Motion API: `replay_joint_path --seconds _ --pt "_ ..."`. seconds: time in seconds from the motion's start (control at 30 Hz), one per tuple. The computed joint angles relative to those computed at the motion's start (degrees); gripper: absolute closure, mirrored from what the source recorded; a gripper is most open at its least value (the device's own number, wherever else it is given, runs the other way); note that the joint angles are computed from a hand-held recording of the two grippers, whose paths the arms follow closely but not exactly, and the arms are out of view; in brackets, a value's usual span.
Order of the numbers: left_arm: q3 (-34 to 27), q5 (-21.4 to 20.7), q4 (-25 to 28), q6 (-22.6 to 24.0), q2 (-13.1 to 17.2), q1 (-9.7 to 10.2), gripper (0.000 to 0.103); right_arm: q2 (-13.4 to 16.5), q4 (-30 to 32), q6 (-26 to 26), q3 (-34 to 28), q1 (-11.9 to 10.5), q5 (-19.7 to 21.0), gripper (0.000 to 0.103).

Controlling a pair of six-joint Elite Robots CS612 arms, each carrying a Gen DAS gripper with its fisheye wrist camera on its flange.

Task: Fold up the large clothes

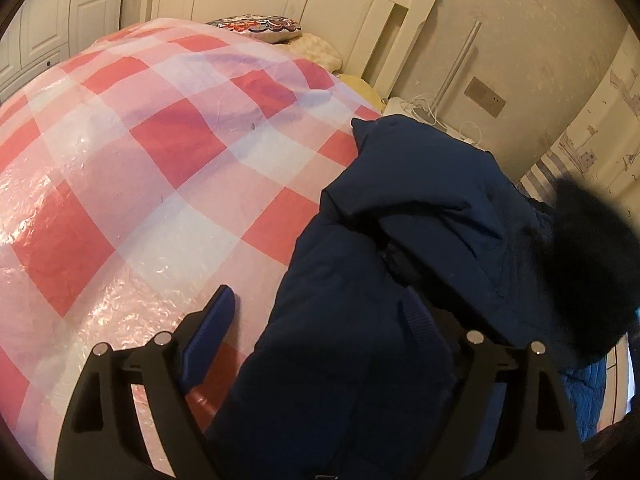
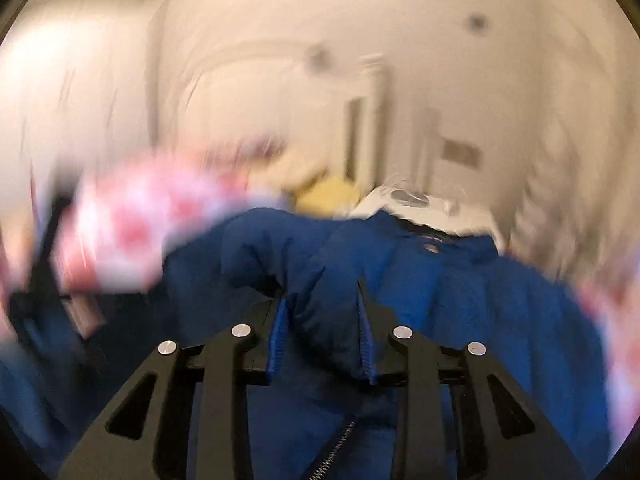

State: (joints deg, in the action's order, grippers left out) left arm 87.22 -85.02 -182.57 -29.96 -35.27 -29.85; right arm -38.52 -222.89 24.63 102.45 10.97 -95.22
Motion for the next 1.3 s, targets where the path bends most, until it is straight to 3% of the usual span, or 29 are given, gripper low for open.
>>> replay_joint_path --seconds 0.07,0.13,0.23,0.3,0.4,0.53,0.57,0.63,0.7,0.73,0.77,0.8,0.83,0.87,1.0,1.13,1.23,1.3 --pt "0.0 0.0 0.0 0.0 0.0 -0.02 0.018 0.4 -6.8 12.0 3.2 -2.9 0.0 0.073" --pt "0.0 0.0 0.1 0.0 0.0 -0.03 0.018 -0.1 -5.6 23.2 6.0 -5.0 0.0 0.073" --pt "0.0 0.2 0.2 0.2 -0.1 -0.06 0.017 -0.8 1.6 29.6 8.1 -7.2 3.7 0.071" --pt "0.1 0.2 0.2 0.3 -0.1 -0.07 0.017 0.5 0.1 33.8 7.9 -8.4 8.2 0.071" --pt "0.1 -0.1 -0.1 -0.1 0.0 0.02 0.017 0.3 0.8 31.6 7.4 -7.8 6.6 0.063" --pt "0.1 -0.1 -0.1 -0.1 0.0 0.02 0.016 1.2 -2.4 30.6 6.9 -7.9 9.1 0.024" --pt "0.1 -0.1 0.0 0.0 0.0 0.01 0.016 1.2 -2.6 30.4 6.6 -7.6 8.2 0.022" --pt "0.0 -0.1 0.1 0.0 0.0 -0.02 0.016 0.4 1.0 28.8 6.2 -7.0 6.7 0.022" --pt "0.0 -0.1 0.1 0.1 0.0 -0.03 0.015 -0.4 6.9 27.0 5.1 -6.8 5.2 0.032" --pt "0.0 -0.2 0.1 0.0 0.0 -0.02 0.015 -0.6 8.1 26.8 5.0 -6.5 4.9 0.045" --pt "0.0 -0.3 -0.1 0.0 0.0 0.01 0.015 -0.5 8.5 26.9 4.7 -6.5 4.8 0.057" --pt "0.1 -0.4 -0.2 -0.1 0.0 0.04 0.015 -0.4 7.6 27.0 4.7 -6.2 4.2 0.062" --pt "0.1 -0.5 -0.3 -0.2 0.0 0.07 0.015 -0.3 4.7 26.5 5.0 -5.6 2.0 0.072" --pt "0.1 -0.7 -0.5 -0.3 0.0 0.1 0.015 -0.2 1.7 25.3 5.4 -5.0 0.2 0.074" --pt "0.1 -0.6 -0.4 -0.2 0.0 0.07 0.015 -1.3 -3.7 24.5 7.6 -4.0 -3.7 0.075" --pt "0.0 -0.6 -0.2 0.0 0.0 0.05 0.015 -2.5 7.0 25.2 9.0 -4.6 -2.1 0.075" --pt "0.1 -0.7 -0.4 -0.2 0.0 0.09 0.015 -2.5 8.7 27.9 9.0 -4.6 -2.8 0.074" --pt "-0.1 -0.9 -0.4 -0.7 0.1 0.14 0.014 -3.4 9.0 27.4 9.4 -4.3 -3.8 0.066"
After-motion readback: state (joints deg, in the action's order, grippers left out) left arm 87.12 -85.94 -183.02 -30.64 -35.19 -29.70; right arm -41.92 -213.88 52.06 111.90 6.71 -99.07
